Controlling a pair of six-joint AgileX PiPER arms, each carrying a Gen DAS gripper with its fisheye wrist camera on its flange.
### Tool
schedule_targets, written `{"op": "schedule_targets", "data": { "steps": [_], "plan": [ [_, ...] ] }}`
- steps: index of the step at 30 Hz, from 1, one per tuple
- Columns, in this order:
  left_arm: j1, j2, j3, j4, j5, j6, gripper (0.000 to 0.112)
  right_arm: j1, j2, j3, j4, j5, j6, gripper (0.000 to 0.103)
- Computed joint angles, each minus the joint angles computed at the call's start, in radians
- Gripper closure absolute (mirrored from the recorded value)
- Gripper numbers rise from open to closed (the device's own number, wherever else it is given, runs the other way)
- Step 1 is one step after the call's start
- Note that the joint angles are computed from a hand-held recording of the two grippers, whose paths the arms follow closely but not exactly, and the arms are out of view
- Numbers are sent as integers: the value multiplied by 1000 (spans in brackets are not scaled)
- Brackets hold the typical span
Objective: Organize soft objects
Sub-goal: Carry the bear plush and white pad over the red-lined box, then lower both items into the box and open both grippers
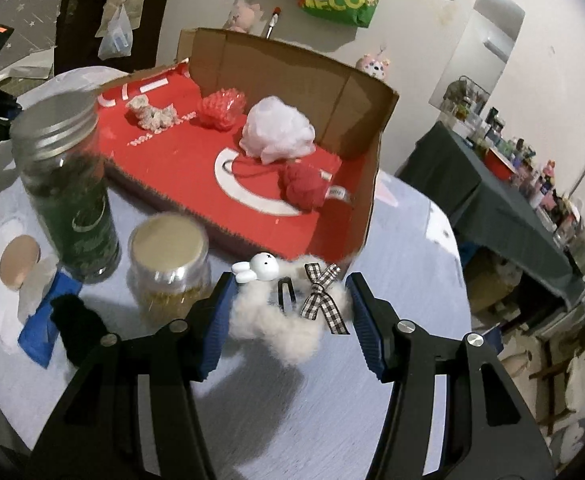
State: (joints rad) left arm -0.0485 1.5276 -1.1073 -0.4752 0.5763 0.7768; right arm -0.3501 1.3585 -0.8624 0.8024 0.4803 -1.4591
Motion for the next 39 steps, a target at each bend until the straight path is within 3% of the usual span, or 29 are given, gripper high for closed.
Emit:
{"op": "schedule_targets", "data": {
  "steps": [6,17,24,32,39],
  "plan": [
    [-27,78,-148,-2,62,-31,96,50,70,-126,-71,23,108,49],
    [-158,328,-505,221,260,-348,95,163,334,-490,-324,280,538,49],
    [-179,481,-712,325,404,-484,95,225,493,-697,-504,448,790,49],
    [-196,601,-880,389,517,-539,94,280,601,-816,-636,504,913,49],
    [-195,643,-933,398,544,-557,94,276,635,-860,-636,516,921,48]
  ]
}}
